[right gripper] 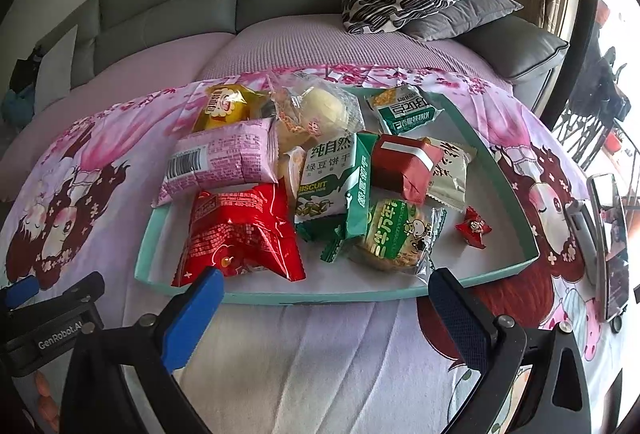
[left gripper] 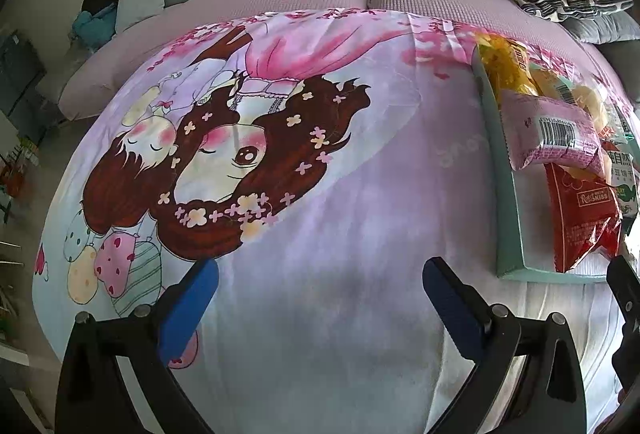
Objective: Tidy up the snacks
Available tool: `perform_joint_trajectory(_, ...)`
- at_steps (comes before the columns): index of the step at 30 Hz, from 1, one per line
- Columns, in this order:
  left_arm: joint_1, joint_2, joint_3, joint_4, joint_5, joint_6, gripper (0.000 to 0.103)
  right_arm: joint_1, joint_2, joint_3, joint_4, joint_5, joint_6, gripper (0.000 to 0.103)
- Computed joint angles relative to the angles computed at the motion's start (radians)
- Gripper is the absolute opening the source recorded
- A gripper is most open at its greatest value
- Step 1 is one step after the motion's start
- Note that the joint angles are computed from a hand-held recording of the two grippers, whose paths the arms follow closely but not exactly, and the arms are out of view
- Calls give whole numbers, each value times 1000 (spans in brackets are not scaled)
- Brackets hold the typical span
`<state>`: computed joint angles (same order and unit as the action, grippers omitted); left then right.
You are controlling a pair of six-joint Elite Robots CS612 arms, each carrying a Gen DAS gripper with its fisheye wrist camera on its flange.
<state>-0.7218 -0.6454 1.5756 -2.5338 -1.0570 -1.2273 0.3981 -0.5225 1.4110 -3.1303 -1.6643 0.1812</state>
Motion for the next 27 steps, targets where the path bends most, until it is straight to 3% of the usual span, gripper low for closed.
perform_joint_trajectory(27,-6,-3,5,-3,43,-21,102,-2,0,-1,17,1,14,103)
